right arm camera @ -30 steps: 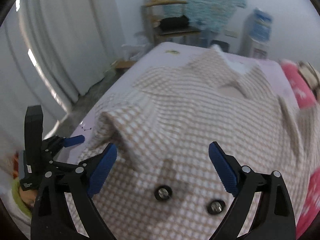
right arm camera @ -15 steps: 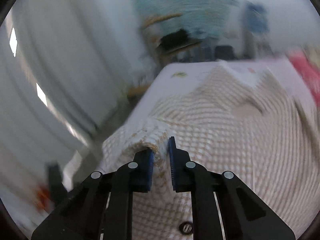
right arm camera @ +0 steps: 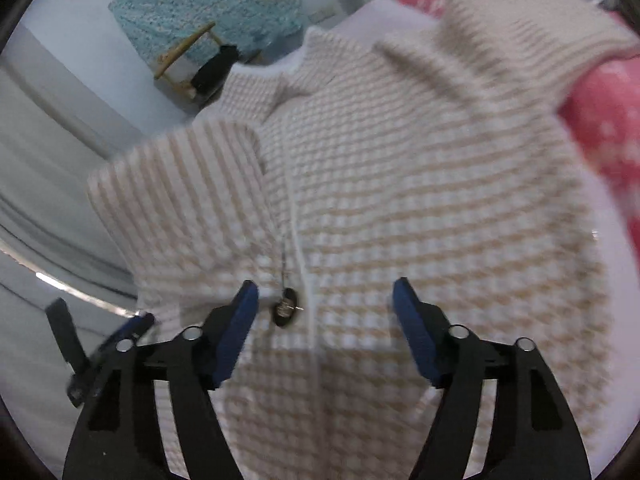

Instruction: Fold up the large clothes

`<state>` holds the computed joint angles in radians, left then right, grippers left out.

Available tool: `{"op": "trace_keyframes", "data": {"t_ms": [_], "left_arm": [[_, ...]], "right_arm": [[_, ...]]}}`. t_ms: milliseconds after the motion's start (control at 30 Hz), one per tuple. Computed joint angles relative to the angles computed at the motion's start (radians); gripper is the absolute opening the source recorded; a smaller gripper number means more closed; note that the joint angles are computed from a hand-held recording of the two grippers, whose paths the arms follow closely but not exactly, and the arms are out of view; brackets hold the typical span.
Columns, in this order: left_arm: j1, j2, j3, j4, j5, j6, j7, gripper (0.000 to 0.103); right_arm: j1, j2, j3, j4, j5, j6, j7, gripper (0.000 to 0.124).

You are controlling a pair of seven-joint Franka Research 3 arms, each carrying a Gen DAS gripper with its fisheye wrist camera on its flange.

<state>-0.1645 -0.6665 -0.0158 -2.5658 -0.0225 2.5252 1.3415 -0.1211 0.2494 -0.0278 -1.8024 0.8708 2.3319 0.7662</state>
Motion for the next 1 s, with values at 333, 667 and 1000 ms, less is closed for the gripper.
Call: {"op": "trace_keyframes", "data": {"t_ms": [333,667,1000], "left_arm": [[0.056,0.12,-0.068,0.125,0.112,0.054,-0.05,0.088],[0.053,0.22,-0.089,0.177,0.169,0.038,-0.081,0.088],[0.033,0.212,-0.056,0.157,0.106,0.048,-0.05,0.088]], "right_arm": [[0.052,-0.1,0.026,-0.026,0.133,0.021,-0.214,0.079],[0.198,0.061,0.059,0.218,-0.148,0.11,-0.019,0.085],[0.109,-0.014,-0.005,0.045,-0.266,0.199,-0.092,0.085]]}}
